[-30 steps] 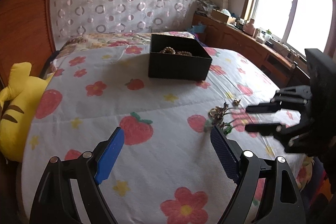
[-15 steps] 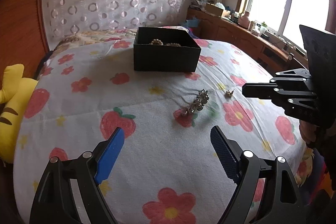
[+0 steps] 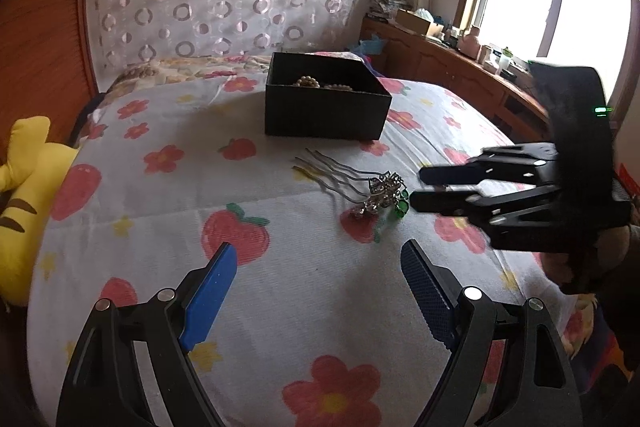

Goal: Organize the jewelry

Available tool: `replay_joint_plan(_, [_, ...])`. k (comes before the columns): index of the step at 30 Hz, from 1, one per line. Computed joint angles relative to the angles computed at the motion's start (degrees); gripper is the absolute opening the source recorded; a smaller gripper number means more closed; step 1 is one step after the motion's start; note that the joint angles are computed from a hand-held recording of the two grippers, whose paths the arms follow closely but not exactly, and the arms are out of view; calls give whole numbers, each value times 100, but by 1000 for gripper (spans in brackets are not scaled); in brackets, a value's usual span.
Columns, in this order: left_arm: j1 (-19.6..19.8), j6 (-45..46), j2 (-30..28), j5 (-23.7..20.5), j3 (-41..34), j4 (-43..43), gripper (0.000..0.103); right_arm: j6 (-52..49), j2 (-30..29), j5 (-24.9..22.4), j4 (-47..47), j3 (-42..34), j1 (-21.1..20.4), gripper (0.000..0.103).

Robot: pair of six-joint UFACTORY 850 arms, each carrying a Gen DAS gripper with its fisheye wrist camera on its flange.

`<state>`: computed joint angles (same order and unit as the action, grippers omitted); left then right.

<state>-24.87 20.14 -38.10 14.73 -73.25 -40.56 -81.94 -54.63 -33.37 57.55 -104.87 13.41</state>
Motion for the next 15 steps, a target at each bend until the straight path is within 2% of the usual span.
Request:
replay_joint_plan(2, [6,-85,32,26,40,82,81,417,-144,-49,-432,-195,43,37])
replay_joint_plan(4, [17,-205,41,33,60,193,81,500,-176,28,-452,-228,64,37])
replay_joint_plan(7, [14,-234,47,26,73,207,81,776,-264,-112,-564,-408,53,37])
replay_joint_plan(9, [14,-327,62,38,102,296,81,813,-279,-146,-602,-445,49,31])
replay_joint_plan(11, [14,-367,69,43,121,335,81,873,-341,-377,-638,-565,10,24])
replay_joint_plan(15, [9,-399,59,46,117,342,81,646,-187,-264,-560,-338,-4,23])
